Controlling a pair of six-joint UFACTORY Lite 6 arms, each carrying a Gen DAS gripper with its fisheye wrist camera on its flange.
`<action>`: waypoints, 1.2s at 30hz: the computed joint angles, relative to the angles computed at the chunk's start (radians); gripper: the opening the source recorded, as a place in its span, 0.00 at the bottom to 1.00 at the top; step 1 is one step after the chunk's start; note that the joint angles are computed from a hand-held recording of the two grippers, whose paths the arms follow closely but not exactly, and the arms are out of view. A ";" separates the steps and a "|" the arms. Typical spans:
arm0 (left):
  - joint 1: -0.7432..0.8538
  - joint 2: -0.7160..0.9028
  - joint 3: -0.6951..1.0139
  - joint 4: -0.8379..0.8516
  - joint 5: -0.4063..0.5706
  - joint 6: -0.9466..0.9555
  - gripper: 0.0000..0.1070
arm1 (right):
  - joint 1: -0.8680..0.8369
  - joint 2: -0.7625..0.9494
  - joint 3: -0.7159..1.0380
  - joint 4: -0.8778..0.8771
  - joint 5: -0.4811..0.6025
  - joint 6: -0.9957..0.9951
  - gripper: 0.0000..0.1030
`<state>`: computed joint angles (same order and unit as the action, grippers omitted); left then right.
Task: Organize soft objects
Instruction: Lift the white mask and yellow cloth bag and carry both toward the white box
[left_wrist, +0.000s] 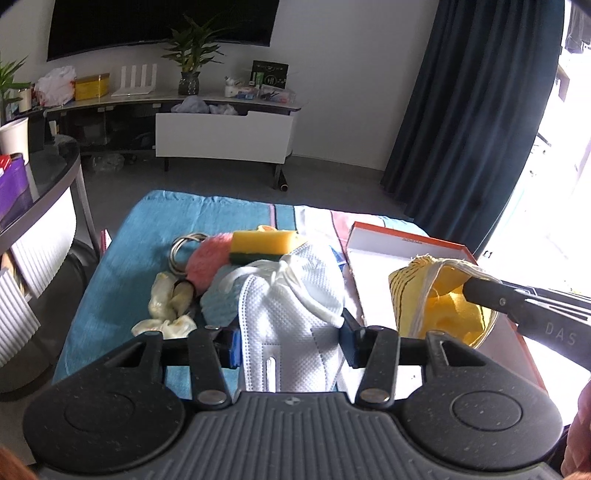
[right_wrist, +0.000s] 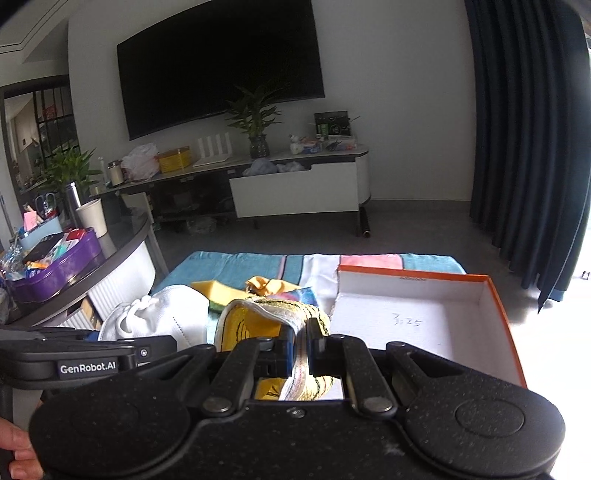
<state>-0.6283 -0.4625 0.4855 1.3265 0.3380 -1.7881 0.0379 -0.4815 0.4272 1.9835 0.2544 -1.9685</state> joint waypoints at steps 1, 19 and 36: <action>-0.003 0.007 0.006 0.006 0.001 -0.005 0.46 | -0.010 0.002 0.005 -0.021 0.002 0.019 0.09; -0.072 0.191 0.163 0.149 0.014 -0.139 0.46 | -0.169 0.048 0.059 -0.079 0.037 0.040 0.09; -0.085 0.395 0.321 0.268 -0.027 -0.238 0.46 | -0.310 0.164 0.136 -0.040 0.102 -0.039 0.09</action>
